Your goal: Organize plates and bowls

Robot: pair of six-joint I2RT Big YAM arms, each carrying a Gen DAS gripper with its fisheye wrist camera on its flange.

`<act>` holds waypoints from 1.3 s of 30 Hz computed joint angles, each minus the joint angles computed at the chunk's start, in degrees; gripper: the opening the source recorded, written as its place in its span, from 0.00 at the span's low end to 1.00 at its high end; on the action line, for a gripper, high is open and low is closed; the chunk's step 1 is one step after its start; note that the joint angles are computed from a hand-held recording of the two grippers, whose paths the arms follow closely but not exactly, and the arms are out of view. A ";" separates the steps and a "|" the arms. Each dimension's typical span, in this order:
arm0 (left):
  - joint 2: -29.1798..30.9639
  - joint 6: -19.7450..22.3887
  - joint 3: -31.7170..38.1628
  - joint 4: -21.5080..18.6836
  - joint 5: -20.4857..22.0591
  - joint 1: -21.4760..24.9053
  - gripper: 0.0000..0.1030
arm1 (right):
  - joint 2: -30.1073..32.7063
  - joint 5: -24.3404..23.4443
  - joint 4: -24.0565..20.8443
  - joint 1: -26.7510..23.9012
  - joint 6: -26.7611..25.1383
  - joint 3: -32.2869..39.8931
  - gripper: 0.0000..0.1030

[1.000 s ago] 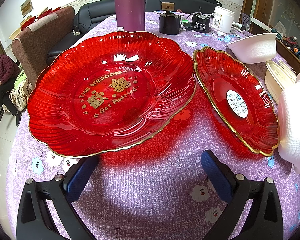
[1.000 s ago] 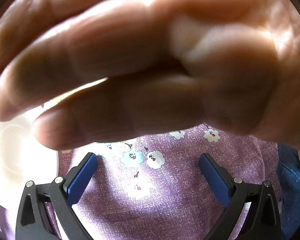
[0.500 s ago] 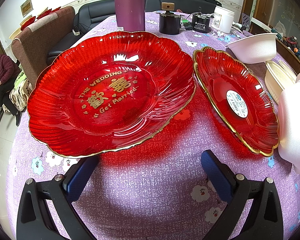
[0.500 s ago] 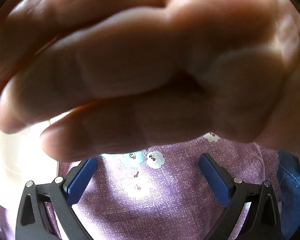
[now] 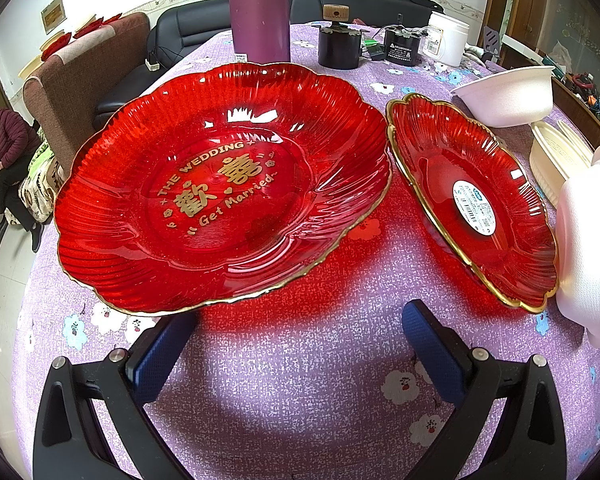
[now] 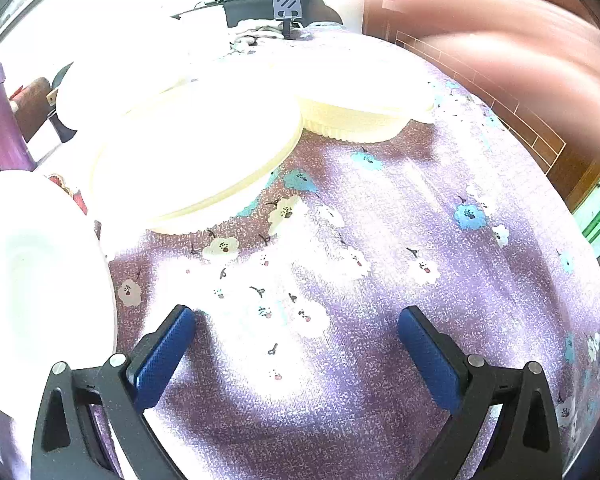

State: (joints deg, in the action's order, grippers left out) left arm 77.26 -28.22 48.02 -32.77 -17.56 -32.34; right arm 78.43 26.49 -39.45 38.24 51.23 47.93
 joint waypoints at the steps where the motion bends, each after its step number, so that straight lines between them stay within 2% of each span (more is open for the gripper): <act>1: 0.02 0.00 0.02 -0.01 -0.01 0.00 1.00 | 0.02 -0.01 0.01 -0.03 -0.03 0.02 0.99; 30: -0.25 -1.03 -0.04 -0.55 -1.11 -0.44 1.00 | -0.20 -0.27 0.32 -0.07 -0.81 -0.21 0.99; 32: -1.49 -0.72 -0.62 -0.85 -2.32 -1.25 1.00 | -1.02 -2.43 0.79 -0.63 -3.65 -0.70 0.99; 35: -5.69 -0.47 -3.20 0.35 -2.50 -2.15 1.00 | -2.18 -8.78 -0.65 -2.68 -10.18 -0.60 0.99; 39: -12.14 0.19 -6.86 0.39 -0.57 -1.42 1.00 | -8.77 -11.42 1.64 -2.44 -10.73 -4.68 0.99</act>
